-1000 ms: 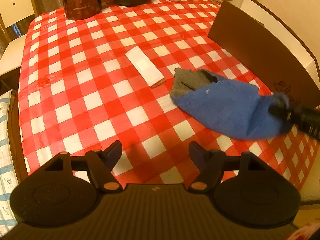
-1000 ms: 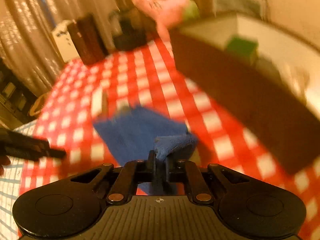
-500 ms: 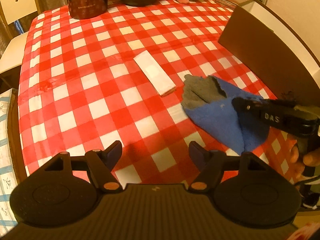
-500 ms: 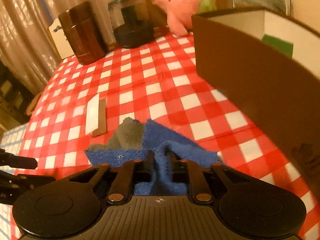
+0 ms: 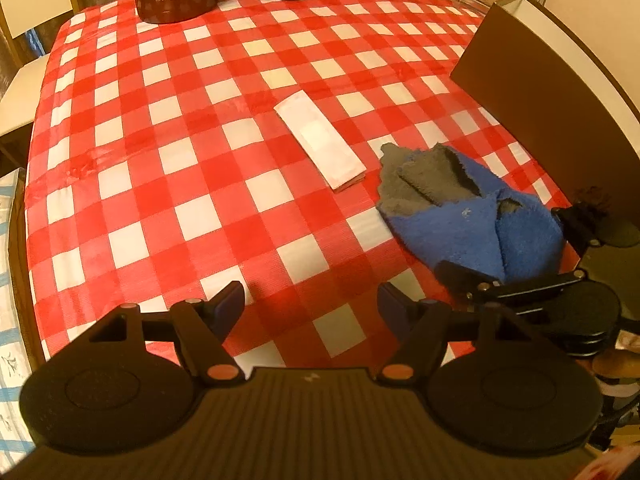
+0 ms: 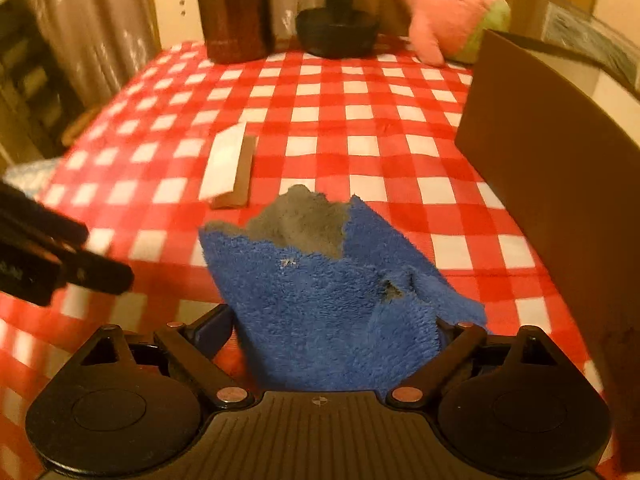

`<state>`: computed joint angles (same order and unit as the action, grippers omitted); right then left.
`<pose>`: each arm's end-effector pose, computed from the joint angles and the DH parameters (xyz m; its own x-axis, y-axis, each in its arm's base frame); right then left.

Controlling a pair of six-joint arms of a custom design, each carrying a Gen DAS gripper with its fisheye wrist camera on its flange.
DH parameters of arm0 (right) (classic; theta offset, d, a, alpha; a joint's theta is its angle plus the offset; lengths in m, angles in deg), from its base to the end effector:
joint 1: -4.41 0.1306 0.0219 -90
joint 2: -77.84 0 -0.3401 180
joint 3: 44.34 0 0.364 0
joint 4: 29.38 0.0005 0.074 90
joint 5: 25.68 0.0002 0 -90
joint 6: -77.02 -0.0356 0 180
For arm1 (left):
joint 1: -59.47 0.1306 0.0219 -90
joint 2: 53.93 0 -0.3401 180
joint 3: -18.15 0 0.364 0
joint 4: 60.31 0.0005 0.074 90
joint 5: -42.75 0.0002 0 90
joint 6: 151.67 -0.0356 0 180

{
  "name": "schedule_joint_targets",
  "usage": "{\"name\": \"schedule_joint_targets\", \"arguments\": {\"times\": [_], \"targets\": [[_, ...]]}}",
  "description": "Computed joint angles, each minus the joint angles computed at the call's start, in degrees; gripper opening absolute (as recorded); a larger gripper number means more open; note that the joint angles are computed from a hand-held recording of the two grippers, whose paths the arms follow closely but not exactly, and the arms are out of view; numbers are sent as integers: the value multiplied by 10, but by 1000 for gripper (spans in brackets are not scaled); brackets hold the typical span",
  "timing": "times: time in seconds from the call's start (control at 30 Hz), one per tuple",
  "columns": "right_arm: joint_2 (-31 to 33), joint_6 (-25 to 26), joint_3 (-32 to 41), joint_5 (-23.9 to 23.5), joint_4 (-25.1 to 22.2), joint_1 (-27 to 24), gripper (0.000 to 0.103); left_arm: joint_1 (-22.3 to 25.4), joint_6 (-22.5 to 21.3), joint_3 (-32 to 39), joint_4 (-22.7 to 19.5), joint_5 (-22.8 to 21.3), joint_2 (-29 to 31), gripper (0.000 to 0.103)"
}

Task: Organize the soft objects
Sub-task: 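Grasp the white paper strip with the left gripper while the right gripper holds the cloths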

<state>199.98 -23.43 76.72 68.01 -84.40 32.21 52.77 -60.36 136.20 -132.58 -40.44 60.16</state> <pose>0.5565 0.2903 0.3207 -0.8007 -0.2175 -0.5582 -0.2933 0.9548 0.0486 0.5597 -0.0705 0.3645 -0.9263 0.0860 -0.3670 0.1382 0.9833 -0.1186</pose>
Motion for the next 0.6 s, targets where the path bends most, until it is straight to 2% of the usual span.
{"name": "schedule_joint_targets", "arguments": {"times": [0.07,0.13,0.17,0.2,0.23,0.33,0.5,0.6], "targets": [[0,-6,-3,13,5,1,85,-1,0,3,1,0,3,71],[-1,-12,-4,30,9,0,61,-2,0,6,5,0,6,71],[-1,-13,-3,31,9,-3,54,-3,0,9,7,0,9,71],[-2,-18,-4,33,11,-7,37,-4,0,12,9,0,12,71],[-2,-22,-4,35,11,-11,26,-5,0,15,11,0,15,71],[-10,-51,-13,0,25,-31,20,-10,-2,28,21,-2,27,71],[-26,-90,-21,9,73,-48,19,-16,-2,61,41,-6,51,71],[-12,-93,7,18,66,-58,19,-19,0,96,40,-15,77,71]]}}
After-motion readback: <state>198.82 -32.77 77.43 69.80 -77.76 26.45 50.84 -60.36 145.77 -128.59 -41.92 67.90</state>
